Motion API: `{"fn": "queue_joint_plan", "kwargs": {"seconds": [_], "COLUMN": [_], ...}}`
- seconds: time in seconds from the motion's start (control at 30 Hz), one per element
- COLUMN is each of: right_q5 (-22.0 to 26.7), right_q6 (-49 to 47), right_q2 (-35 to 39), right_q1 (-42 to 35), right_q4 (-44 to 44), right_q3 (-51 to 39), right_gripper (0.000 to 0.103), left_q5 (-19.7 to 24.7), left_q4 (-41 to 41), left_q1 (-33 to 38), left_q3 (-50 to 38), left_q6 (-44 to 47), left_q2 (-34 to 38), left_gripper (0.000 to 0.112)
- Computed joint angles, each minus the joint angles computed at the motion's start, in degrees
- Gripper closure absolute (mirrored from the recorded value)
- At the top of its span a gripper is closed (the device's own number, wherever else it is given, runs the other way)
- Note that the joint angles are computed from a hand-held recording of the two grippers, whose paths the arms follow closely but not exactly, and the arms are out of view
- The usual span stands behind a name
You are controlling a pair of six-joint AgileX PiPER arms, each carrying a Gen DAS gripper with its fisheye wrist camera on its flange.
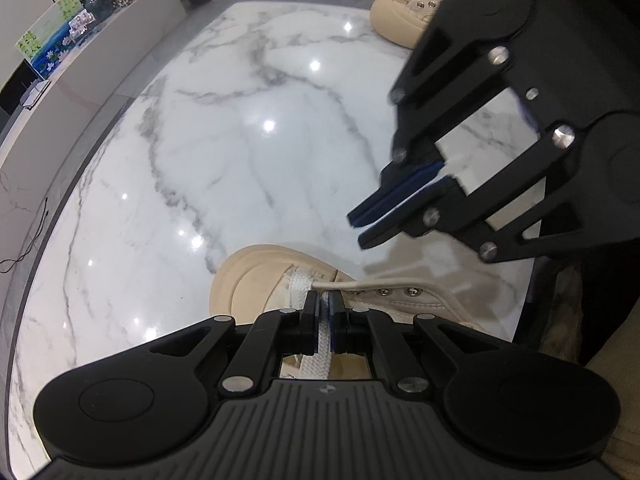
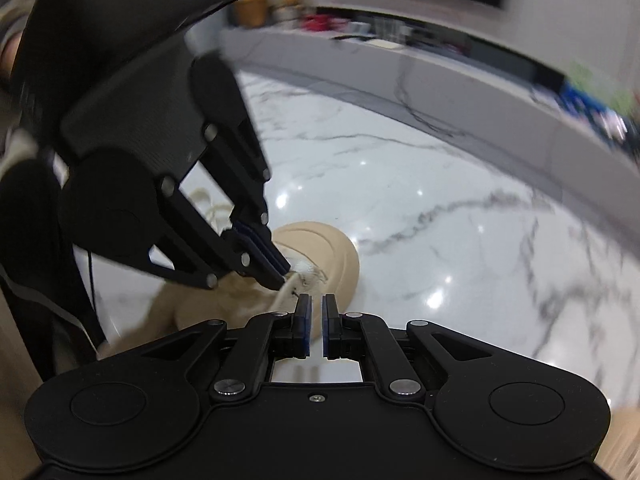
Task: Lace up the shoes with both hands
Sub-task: 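Hold the lace at the eyelet flap with both grippers, tightening it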
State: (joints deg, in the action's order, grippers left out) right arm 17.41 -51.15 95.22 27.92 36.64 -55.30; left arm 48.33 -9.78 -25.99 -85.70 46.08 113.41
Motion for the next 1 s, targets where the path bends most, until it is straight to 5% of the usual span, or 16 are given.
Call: {"fn": "queue_joint_plan", "kwargs": {"seconds": [0.17, 0.53, 0.9, 1.0], "right_q5": [4.0, 4.9, 4.3, 3.4], "right_q6": [-16.0, -25.8, -28.9, -25.2], "right_q2": [4.6, 9.8, 12.0, 11.7], "right_q1": [-1.1, 0.0, 0.6, 1.5], "right_q4": [5.6, 1.3, 2.4, -0.1], "right_q3": [-3.7, -8.0, -9.1, -8.9], "right_gripper": [0.099, 0.097, 0.1, 0.102], "left_q5": [0.5, 0.6, -2.7, -5.9], "left_q4": [-0.9, -2.3, -2.9, -2.2], "left_q1": [0.5, 1.0, 1.4, 1.3], "left_q3": [-0.7, -1.1, 2.0, 5.4], "left_q6": [0.7, 2.2, 1.4, 0.1], "left_q2": [0.6, 1.3, -0.4, -3.1], "left_gripper": [0.109, 0.109, 0.105, 0.09]}}
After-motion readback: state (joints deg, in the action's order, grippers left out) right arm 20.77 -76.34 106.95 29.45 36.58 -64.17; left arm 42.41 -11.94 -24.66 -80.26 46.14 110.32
